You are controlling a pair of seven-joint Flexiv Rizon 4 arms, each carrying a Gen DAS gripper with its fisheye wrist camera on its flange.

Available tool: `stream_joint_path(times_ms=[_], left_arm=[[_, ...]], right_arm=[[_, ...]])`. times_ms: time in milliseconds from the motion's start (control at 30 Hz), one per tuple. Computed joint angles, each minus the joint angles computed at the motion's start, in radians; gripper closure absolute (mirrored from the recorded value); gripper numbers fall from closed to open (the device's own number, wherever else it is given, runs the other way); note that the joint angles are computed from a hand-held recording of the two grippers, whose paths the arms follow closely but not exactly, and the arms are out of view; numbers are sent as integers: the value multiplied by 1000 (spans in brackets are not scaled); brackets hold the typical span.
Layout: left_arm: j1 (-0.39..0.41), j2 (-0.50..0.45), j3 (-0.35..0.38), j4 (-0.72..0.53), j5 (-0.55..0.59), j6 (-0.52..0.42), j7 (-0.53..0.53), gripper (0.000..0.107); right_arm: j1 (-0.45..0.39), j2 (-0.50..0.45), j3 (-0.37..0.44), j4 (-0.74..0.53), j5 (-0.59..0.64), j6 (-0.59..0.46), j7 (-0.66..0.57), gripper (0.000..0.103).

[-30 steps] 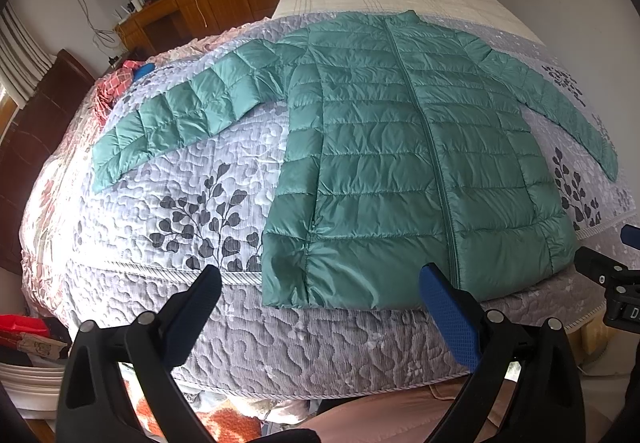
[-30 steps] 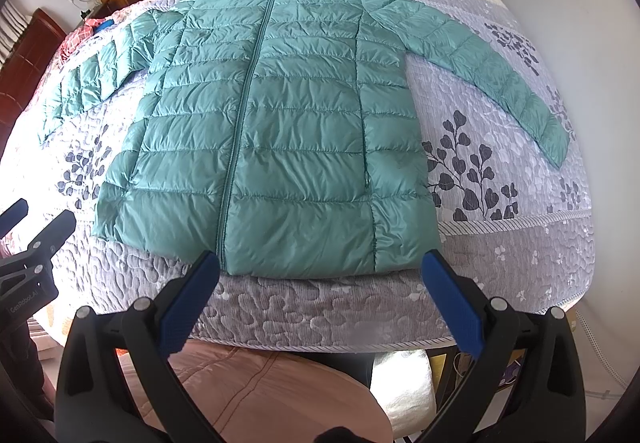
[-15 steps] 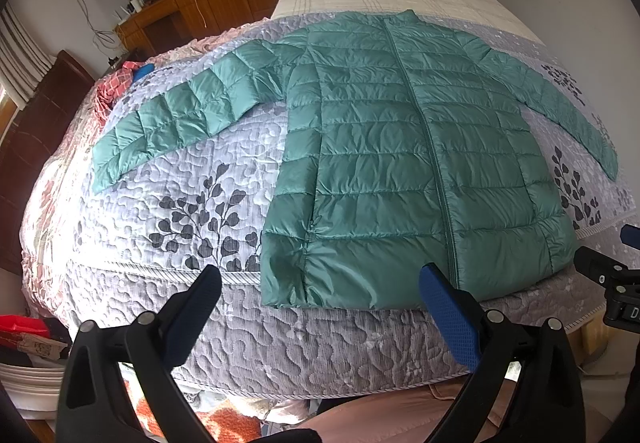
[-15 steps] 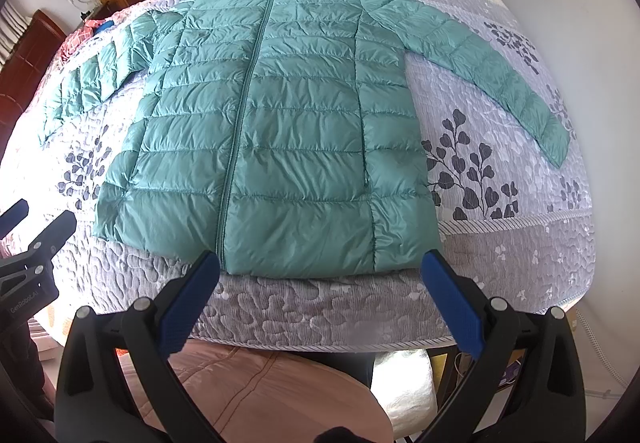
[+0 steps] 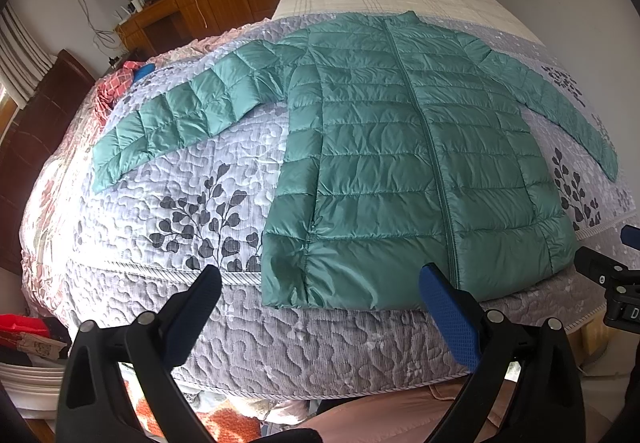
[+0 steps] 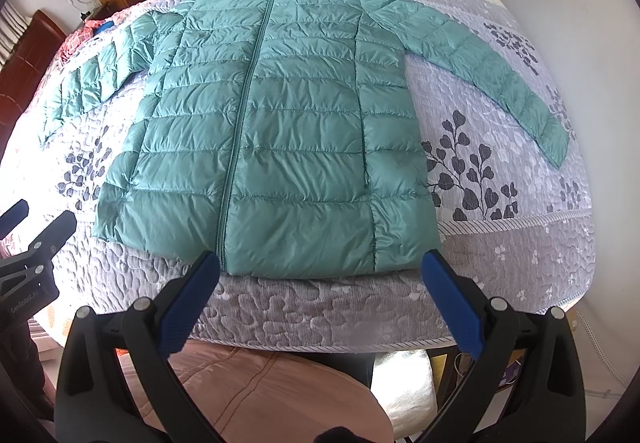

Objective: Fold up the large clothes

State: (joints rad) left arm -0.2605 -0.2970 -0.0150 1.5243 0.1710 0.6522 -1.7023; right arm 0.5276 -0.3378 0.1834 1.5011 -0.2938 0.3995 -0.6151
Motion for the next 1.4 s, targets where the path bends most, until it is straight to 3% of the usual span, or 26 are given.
stream_joint_path(times_ms=[667,967,1100,1233,1400], left_arm=[[-1,-13,0,-47,-1,-35,5,8],[6,-50,-10,-55,-41,7,23,9],[2,-96,-16,-98,-62,27,55,9],[-19,-161,-8,-178,-51,61,56,9],[-49,-317,6,-381,-59,127,-5,9]], right_arm=[[-2,-9,-2,-6,5,8,-4,3],[-15,-10,-18,13,-17,55,11,3],[-43,3,-31,62,-36,124,32,3],[-99,37,-49,142,-41,267,50,3],[-180,73,-100,205,-89,332,107,3]])
